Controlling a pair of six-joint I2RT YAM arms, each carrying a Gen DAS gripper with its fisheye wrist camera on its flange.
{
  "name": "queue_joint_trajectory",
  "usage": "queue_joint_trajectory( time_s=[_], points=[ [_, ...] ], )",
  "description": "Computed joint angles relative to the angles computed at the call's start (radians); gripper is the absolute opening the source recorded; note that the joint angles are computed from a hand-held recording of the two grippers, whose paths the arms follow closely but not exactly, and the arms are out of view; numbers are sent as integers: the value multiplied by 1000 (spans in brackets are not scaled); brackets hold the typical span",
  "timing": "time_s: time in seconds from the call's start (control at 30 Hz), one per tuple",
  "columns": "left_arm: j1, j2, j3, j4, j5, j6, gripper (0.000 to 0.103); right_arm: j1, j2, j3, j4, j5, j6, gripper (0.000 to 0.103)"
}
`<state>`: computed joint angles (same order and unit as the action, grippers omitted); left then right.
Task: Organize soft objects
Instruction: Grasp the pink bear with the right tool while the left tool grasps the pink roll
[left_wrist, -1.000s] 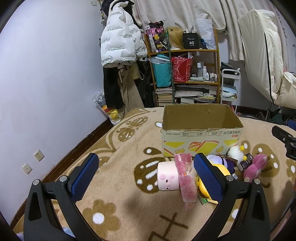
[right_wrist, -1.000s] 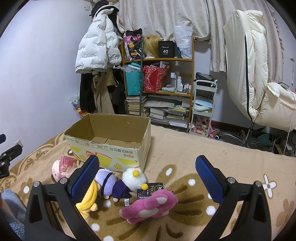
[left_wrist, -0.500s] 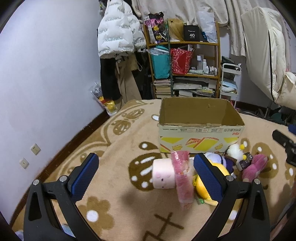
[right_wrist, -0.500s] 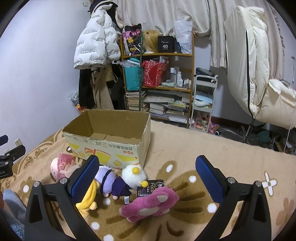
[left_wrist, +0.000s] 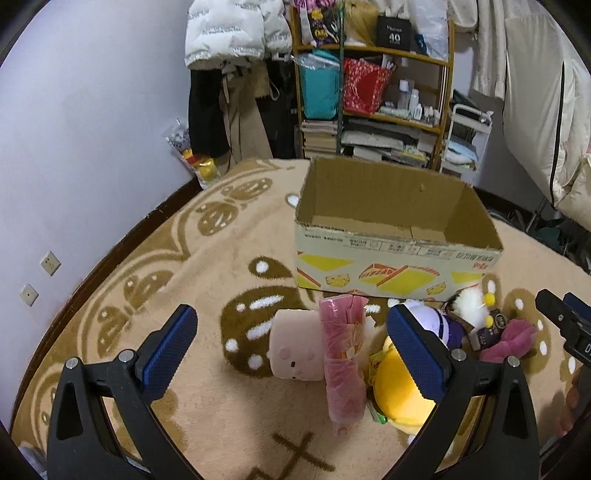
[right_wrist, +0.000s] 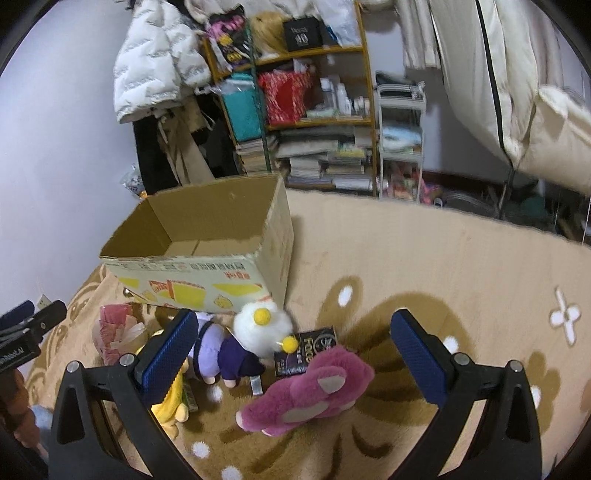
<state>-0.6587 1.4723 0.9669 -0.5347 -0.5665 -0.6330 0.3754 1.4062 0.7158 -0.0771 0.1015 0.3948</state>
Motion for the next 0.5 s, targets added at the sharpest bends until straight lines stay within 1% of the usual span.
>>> queue_joint_trajectory(
  time_s=[0.23,0.5],
  points=[
    [30,107,30,27,63,30,101,-62,122,64,-46,-97,36,103],
    [55,198,54,35,141,45,101,-81,246,103,-46,-156,22,100]
  ],
)
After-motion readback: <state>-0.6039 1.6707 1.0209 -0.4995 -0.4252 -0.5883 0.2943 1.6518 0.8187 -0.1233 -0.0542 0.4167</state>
